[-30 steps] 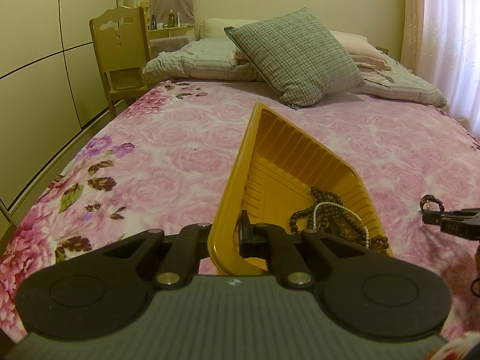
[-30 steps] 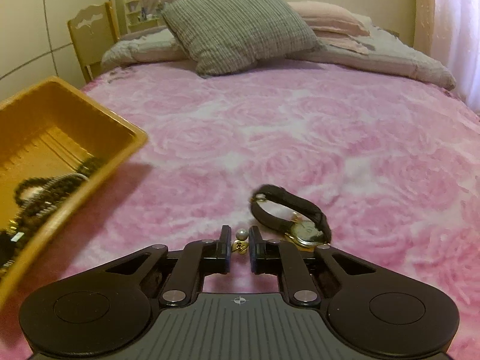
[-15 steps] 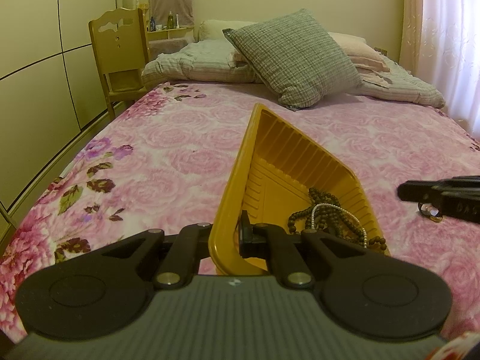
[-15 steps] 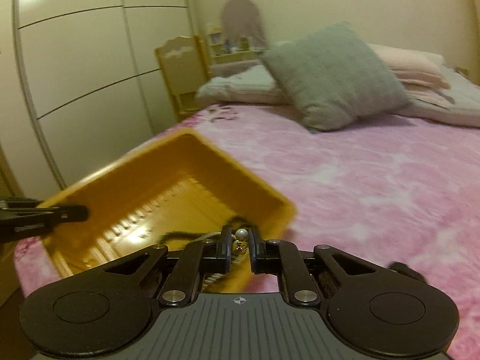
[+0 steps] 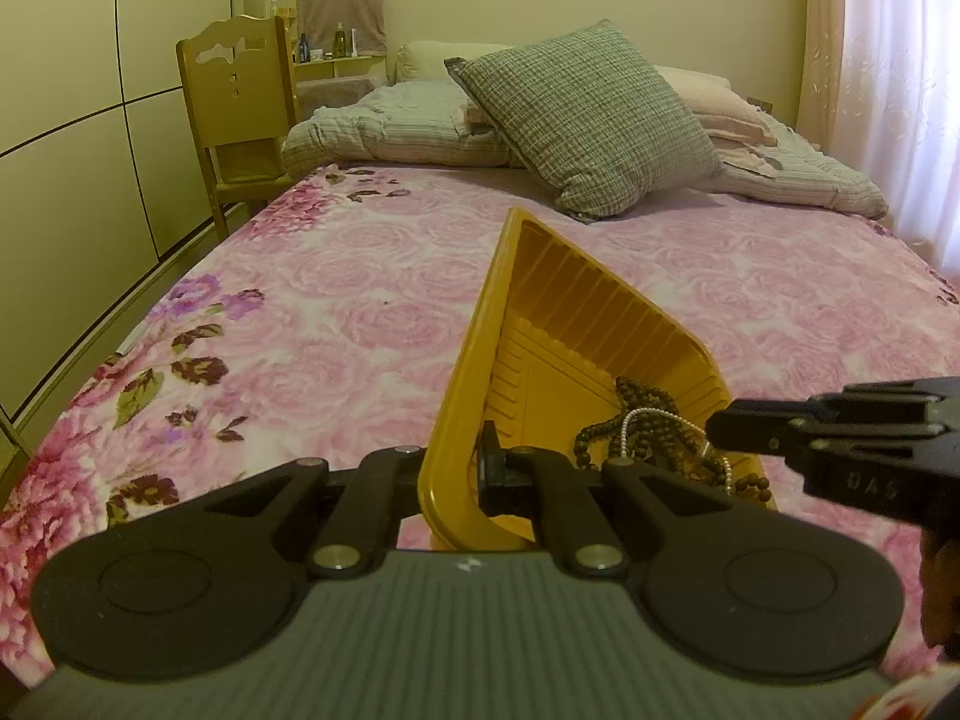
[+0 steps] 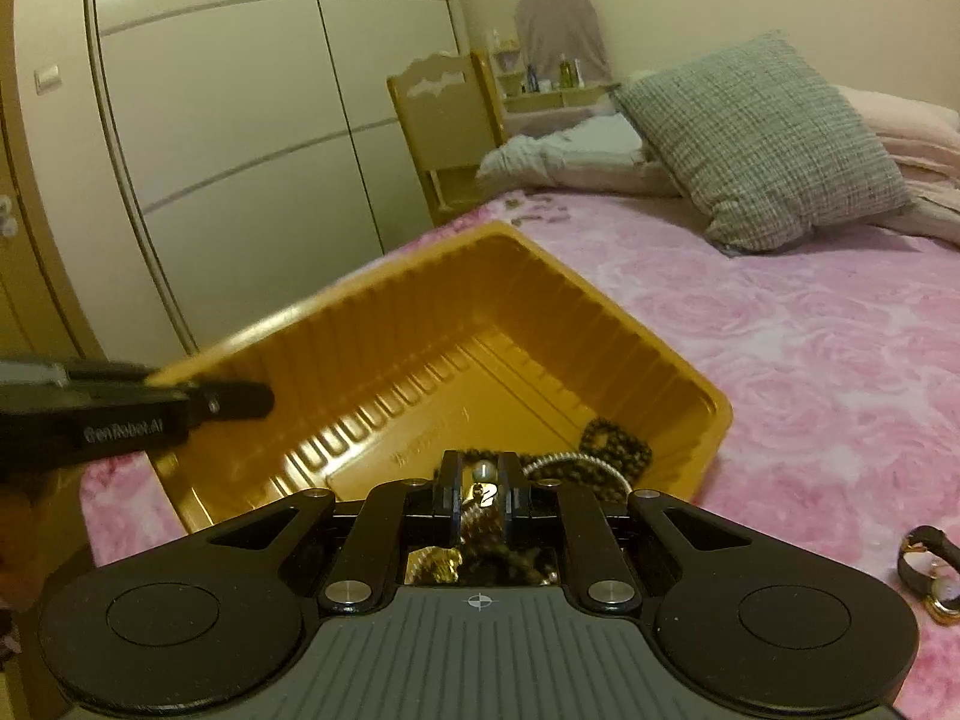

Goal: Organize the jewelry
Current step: 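Carry the gold earring with the right gripper and release it into the tray, then move the open right gripper to the black-strap watch and grasp its strap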

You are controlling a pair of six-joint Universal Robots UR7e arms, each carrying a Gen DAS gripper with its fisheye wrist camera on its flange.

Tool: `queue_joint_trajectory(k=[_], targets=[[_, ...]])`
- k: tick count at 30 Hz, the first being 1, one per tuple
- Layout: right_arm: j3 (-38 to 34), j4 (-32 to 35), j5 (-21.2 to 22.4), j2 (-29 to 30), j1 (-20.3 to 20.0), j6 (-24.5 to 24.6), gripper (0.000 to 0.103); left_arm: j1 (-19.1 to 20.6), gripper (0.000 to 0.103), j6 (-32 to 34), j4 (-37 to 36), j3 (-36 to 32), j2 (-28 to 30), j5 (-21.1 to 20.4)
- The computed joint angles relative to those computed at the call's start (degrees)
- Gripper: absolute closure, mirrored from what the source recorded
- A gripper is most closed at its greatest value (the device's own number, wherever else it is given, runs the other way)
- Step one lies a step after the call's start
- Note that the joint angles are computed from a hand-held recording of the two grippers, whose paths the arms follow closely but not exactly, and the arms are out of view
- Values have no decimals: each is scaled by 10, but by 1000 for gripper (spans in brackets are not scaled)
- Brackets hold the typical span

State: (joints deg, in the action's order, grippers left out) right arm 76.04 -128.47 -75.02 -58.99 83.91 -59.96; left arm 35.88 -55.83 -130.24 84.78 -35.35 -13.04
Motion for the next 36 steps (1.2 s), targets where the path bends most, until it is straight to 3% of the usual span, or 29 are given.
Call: queue_joint_trajectory(k=[2,3,10,19,25,30,36], targets=[[-6,-4,4,0,-2,16,52,0,97,0,-1,0,0,0],[-5,-14,10,-2,-5,26,49,-1,97,-1,0,0,0,0],[-33,-63,-5,1,-24,78,49,0,97,0,-2,1,-1,-1],[-68,-135,-101,14,-61,91,49,-1,97,1,0,1,0,0],[-116,-150,-146,44,-73,67,49,0,97,-4,8,2,-2,1],[-144,-157,-171,69,-72,19,49,0,97,-15,23,0,-3,1],[-179,-143,-183,100,-68,2,67,0,97,-20,34,-4,-2,1]])
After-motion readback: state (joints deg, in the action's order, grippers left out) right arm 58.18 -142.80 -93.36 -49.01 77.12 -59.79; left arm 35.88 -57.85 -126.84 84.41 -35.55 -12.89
